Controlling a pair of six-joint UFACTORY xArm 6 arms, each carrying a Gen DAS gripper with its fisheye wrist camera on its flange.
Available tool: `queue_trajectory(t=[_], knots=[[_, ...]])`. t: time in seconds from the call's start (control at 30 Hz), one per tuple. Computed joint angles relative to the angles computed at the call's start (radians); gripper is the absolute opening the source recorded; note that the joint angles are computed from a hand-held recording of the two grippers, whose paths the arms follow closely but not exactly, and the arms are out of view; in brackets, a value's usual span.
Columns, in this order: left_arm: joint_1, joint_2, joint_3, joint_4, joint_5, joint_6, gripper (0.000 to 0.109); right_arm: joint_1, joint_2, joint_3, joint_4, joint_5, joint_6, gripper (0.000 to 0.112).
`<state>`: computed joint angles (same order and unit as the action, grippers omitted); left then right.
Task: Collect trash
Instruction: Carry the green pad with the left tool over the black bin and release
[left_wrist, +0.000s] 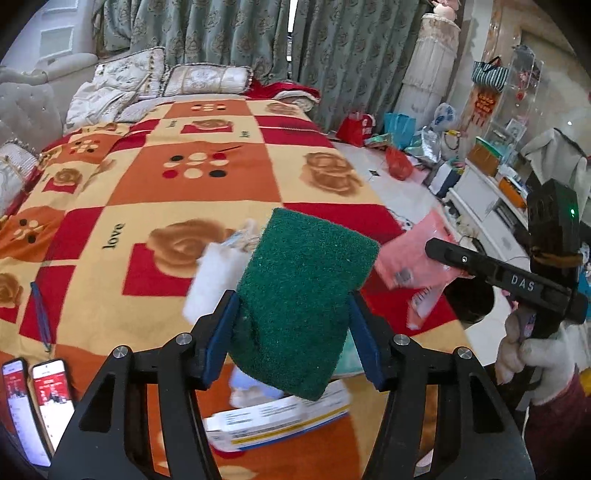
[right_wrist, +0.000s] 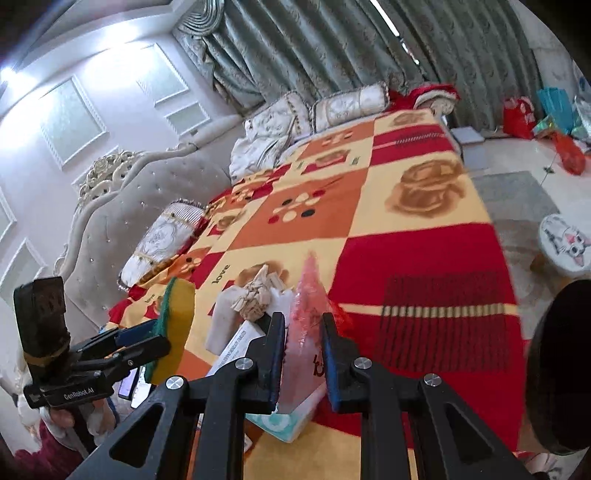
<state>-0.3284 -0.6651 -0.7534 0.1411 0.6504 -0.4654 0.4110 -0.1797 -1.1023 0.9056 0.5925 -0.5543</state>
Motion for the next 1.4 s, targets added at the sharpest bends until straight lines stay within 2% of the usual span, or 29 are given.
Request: queue_trajectory(t=[0.07,0.37,0.63,0.8,1.0,1.1,1.13,1.2,1.27,1.4], knots=[[-0.024,0.024,-0.017,0.009,-0.006,-0.02,0.058,-0.012,-0.033,0.027,-0.006,-0.02,-0.005,0.016],[-0.142,0.2,-0.147,0.023,-0.05,-0.07,0.058,-0.117,-0.099,0.093,-0.012,-0.007,-0.017,0.013],[-0.245,0.416,-0.34,0.026,-0.061,-0.092,0.058,-0.242,-0.136,0.126,-0.091,-0.044,0.028,0.013],[-0.289,0.587,-0.497,-0.01,-0.055,-0.1,0.059,-0.339,-0.117,0.127,-0.168,-0.058,0.066,0.013],[-0.322,0.789,-0.69,-0.083,-0.05,-0.079,0.063,-0.424,-0.046,0.092,-0.156,-0.021,0.041,0.013],[-0.324,0.864,-0.752,-0.163,-0.08,-0.035,0.067,-0.451,-0.021,0.083,-0.149,-0.005,0.037,0.013],[-0.323,0.891,-0.775,-0.225,-0.085,0.003,0.07,-0.451,-0.018,0.085,-0.151,-0.016,0.035,0.016],[-0.32,0.911,-0.789,-0.309,-0.093,0.061,0.072,-0.453,-0.021,0.099,-0.141,-0.05,0.022,0.032],[-0.319,0.92,-0.798,-0.338,-0.09,0.073,0.073,-0.466,-0.026,0.107,-0.113,-0.044,0.006,0.057],[-0.322,0.905,-0.783,-0.282,-0.073,0.032,0.074,-0.476,-0.029,0.112,-0.124,-0.015,0.024,0.06]])
